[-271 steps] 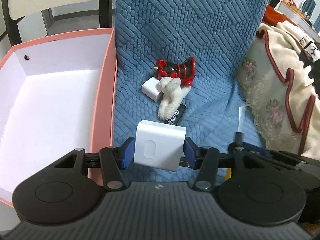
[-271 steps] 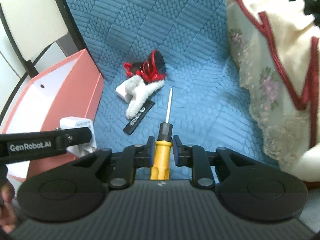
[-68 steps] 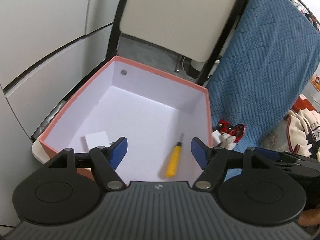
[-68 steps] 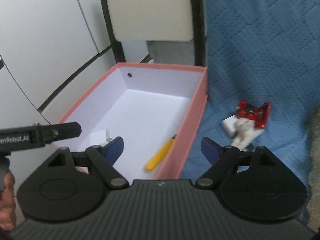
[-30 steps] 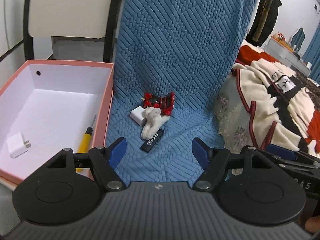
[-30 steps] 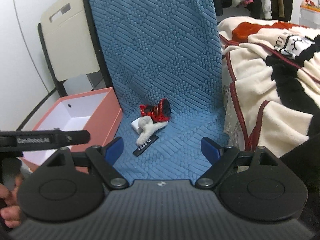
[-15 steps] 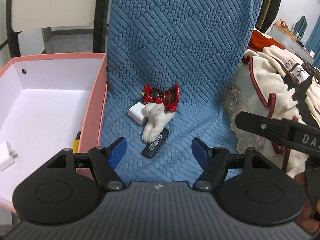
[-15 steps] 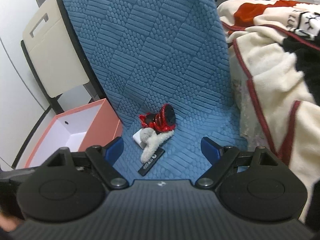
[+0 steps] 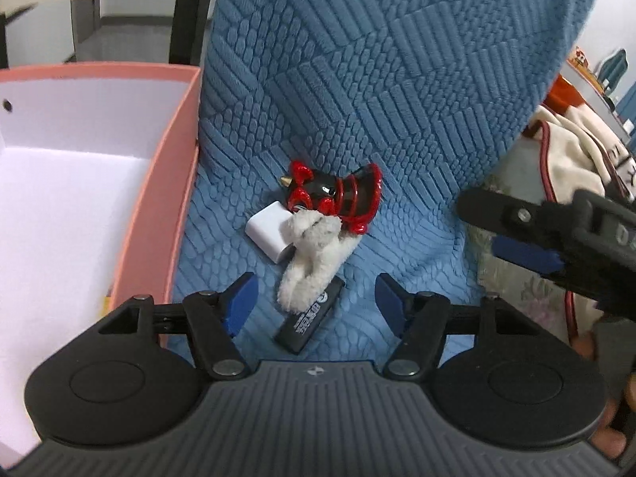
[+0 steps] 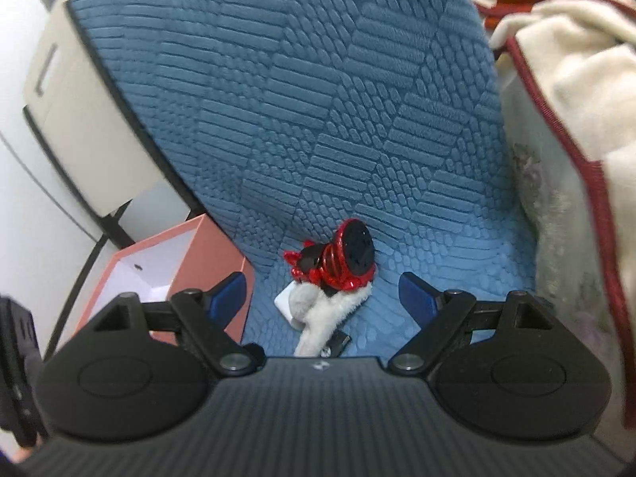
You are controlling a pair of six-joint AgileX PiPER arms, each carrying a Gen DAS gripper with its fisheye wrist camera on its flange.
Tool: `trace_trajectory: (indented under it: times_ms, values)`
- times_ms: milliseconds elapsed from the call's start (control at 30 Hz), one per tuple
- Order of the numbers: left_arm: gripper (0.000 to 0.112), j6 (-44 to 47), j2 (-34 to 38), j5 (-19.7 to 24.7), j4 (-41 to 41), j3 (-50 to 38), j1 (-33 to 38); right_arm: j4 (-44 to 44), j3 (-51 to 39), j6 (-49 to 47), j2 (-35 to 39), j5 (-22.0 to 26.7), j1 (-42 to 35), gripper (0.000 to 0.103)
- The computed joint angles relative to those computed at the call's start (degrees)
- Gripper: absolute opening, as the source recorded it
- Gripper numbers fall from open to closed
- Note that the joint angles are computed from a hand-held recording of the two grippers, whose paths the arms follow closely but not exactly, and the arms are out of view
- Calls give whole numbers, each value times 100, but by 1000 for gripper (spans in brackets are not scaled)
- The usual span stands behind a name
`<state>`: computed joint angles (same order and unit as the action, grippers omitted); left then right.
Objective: Organize rigid objects
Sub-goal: 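Lower both tools toward the white plush toy and red-black figure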
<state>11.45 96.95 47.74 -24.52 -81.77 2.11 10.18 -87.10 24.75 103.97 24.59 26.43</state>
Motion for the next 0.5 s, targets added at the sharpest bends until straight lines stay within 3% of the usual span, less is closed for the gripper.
trace_trajectory:
  times_ms: [100, 333, 400, 500]
  values:
    - [61, -78, 347, 65, -110, -298, 19, 669, -528, -437, 479, 181, -201, 84]
    - [54, -374, 1049, 50, 110, -900, -154, 1188, -2021, -376, 1706, 905, -457, 82]
    - [54, -468, 1136, 34, 170, -990, -175, 958, -2490, -42, 2026, 1180, -468, 72]
    - [54, -480, 1263, 119, 55, -1160, -133, 1167, -2812, 32, 2306, 1257, -520, 70]
